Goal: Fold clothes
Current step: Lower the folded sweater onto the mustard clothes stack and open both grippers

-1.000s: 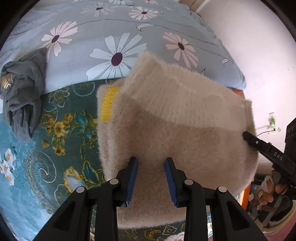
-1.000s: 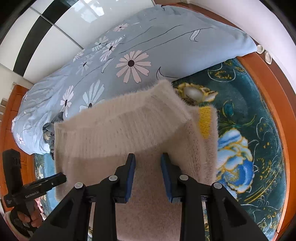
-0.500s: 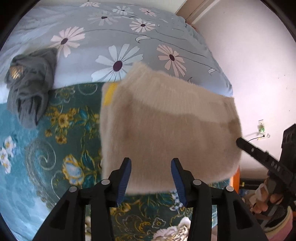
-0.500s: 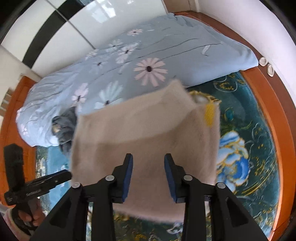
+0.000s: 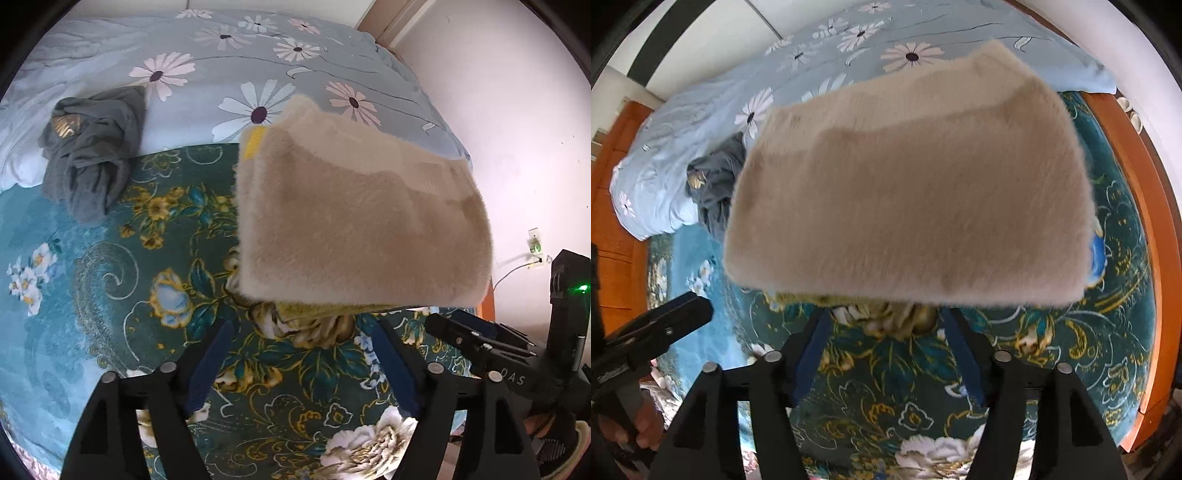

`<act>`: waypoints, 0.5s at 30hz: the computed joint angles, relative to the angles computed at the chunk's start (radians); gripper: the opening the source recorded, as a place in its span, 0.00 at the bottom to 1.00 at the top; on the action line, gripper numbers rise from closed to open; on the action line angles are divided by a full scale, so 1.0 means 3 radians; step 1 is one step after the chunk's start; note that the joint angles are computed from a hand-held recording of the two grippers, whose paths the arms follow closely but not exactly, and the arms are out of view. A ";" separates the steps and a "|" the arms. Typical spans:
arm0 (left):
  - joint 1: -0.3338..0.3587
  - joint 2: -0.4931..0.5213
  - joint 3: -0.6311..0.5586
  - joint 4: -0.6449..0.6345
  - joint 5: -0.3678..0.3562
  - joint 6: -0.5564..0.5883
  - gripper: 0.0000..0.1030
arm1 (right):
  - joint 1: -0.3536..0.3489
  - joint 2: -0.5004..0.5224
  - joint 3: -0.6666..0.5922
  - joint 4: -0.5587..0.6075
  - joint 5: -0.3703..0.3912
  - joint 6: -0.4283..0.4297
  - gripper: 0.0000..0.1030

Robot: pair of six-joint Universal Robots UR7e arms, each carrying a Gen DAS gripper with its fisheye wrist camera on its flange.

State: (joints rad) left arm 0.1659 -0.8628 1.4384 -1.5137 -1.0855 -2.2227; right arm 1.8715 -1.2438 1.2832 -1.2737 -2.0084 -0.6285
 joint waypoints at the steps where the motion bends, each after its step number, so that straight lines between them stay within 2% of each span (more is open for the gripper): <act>1: -0.0021 0.0022 -0.0029 0.0066 -0.0007 -0.0062 0.89 | 0.0003 -0.0034 0.0042 -0.0010 -0.0006 -0.0002 0.72; 2: -0.0042 0.0046 -0.0058 0.0126 -0.0015 -0.0120 0.93 | 0.0010 -0.0054 0.0065 -0.0003 -0.0012 0.0000 0.73; 3: -0.0059 0.0064 -0.0078 0.0176 -0.0024 -0.0173 0.97 | 0.0020 -0.0072 0.0092 -0.0008 -0.0030 -0.0004 0.80; 4: -0.0075 0.0080 -0.0096 0.0215 -0.0033 -0.0219 0.99 | 0.0036 -0.0107 0.0151 -0.0074 -0.0068 -0.0041 0.86; 6: -0.0100 0.0120 -0.0153 0.0319 -0.0057 -0.0284 1.00 | 0.0059 -0.0183 0.0266 -0.0240 -0.0114 -0.0153 0.90; 11: -0.0132 0.0254 -0.0387 0.0704 -0.0146 -0.0356 1.00 | 0.0097 -0.0274 0.0382 -0.0499 -0.0106 -0.0333 0.96; 15: -0.0164 0.0228 -0.0372 0.0699 -0.0104 -0.0465 1.00 | 0.0129 -0.0378 0.0517 -0.0783 -0.0102 -0.0548 1.00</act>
